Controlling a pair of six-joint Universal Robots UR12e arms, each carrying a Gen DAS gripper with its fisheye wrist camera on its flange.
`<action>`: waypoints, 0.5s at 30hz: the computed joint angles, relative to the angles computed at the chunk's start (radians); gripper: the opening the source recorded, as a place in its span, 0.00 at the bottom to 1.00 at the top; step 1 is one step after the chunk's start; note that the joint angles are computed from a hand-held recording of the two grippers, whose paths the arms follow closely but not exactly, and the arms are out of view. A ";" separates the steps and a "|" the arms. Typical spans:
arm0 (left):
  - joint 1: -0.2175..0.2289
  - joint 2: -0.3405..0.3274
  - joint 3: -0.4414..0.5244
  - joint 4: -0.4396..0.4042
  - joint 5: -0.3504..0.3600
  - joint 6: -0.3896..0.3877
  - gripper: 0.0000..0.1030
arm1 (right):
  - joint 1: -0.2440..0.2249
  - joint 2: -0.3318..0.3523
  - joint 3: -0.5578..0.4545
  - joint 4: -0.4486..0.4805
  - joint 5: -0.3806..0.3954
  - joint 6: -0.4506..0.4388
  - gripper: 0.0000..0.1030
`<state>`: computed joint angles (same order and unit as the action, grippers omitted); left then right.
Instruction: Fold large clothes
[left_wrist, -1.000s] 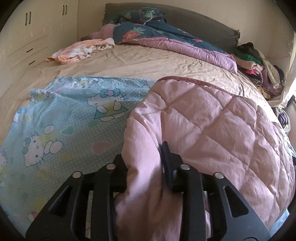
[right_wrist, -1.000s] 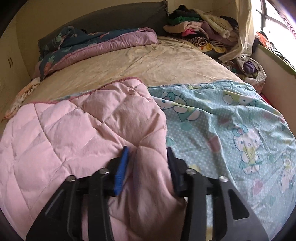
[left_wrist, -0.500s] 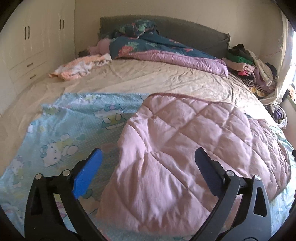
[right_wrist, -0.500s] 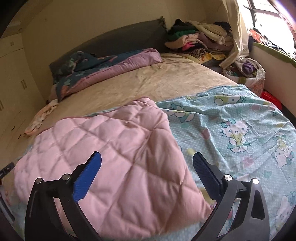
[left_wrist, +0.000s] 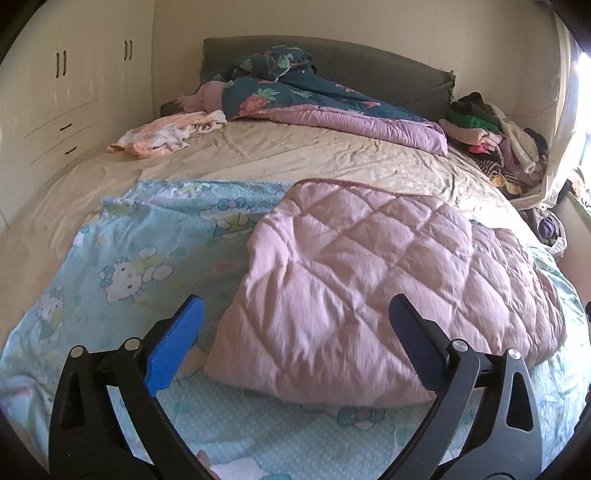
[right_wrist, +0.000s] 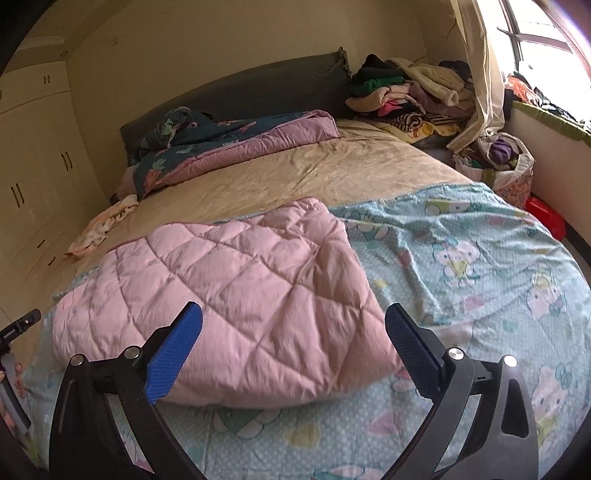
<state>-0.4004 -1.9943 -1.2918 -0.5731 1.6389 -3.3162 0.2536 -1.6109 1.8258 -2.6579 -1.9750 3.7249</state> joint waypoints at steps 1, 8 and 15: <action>-0.001 0.004 -0.006 0.000 0.000 -0.003 0.91 | 0.000 -0.003 0.005 0.000 0.004 0.006 0.96; 0.004 0.031 -0.058 -0.004 -0.027 -0.026 0.91 | 0.011 -0.026 0.043 0.028 0.013 0.091 0.96; 0.042 0.051 -0.118 -0.018 -0.222 -0.154 0.91 | 0.011 -0.040 0.078 0.044 0.045 0.188 0.96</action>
